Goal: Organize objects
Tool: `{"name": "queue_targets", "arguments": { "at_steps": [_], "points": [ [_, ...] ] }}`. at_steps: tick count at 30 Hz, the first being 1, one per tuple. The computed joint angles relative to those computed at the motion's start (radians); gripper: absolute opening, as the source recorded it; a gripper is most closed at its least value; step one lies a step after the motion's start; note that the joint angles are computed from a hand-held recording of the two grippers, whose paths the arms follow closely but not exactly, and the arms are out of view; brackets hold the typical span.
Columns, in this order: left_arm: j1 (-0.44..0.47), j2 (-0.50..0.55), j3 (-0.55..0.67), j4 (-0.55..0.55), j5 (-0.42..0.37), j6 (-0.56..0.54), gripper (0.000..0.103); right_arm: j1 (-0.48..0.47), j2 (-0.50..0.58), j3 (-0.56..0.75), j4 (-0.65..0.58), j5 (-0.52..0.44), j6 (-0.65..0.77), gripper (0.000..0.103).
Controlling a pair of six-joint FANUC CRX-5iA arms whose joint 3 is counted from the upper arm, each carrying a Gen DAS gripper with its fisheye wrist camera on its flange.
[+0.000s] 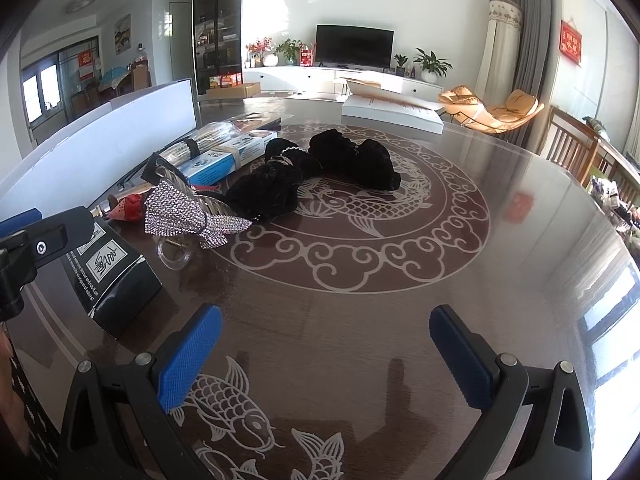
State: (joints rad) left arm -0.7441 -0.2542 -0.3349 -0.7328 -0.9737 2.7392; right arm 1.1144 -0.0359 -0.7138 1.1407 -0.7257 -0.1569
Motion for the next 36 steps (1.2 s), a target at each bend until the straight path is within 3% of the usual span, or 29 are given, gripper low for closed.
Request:
{"name": "queue_targets", "arguments": {
  "at_steps": [36],
  "points": [
    [0.046, 0.0, -0.013, 0.067, 0.025, -0.04, 0.103, -0.004, 0.007, 0.006, -0.018, 0.011, 0.016, 0.103]
  ]
}}
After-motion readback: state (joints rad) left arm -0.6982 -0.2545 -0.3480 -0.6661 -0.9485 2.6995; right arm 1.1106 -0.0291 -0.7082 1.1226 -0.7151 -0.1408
